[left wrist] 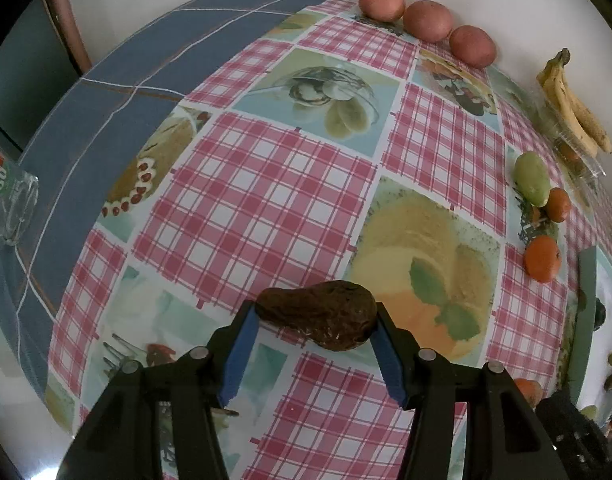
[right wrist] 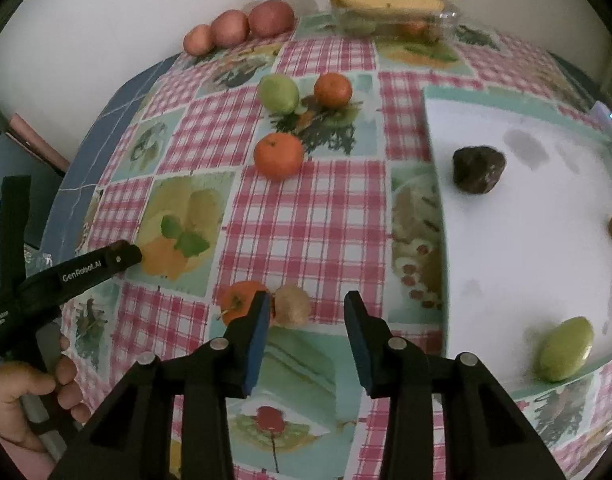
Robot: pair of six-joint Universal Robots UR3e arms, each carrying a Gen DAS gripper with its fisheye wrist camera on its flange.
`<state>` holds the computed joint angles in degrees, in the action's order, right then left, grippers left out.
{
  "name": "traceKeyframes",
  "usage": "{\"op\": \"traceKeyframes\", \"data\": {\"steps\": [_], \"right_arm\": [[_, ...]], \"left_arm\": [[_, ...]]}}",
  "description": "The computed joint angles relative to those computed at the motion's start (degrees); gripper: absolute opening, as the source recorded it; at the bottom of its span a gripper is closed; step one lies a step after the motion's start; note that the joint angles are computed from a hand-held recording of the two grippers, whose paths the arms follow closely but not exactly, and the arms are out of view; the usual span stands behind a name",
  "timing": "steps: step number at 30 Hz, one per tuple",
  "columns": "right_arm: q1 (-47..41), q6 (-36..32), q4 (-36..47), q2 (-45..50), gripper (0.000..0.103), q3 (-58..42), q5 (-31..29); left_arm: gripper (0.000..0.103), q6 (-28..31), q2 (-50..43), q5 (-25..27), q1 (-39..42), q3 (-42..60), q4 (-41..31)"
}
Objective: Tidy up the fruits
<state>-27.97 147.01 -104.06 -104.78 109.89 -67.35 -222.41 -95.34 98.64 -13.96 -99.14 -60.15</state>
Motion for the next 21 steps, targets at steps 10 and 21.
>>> {"op": "traceKeyframes", "data": {"steps": [10, 21], "right_arm": [[0.7, 0.3, 0.1, 1.3, 0.028, 0.2, 0.8], [-2.2, 1.5, 3.4, 2.2, 0.021, -0.4, 3.0]], "left_arm": [[0.059, 1.0, -0.2, 0.5, 0.1, 0.1, -0.4], [0.059, 1.0, -0.1, 0.6, 0.1, -0.1, -0.2]]}}
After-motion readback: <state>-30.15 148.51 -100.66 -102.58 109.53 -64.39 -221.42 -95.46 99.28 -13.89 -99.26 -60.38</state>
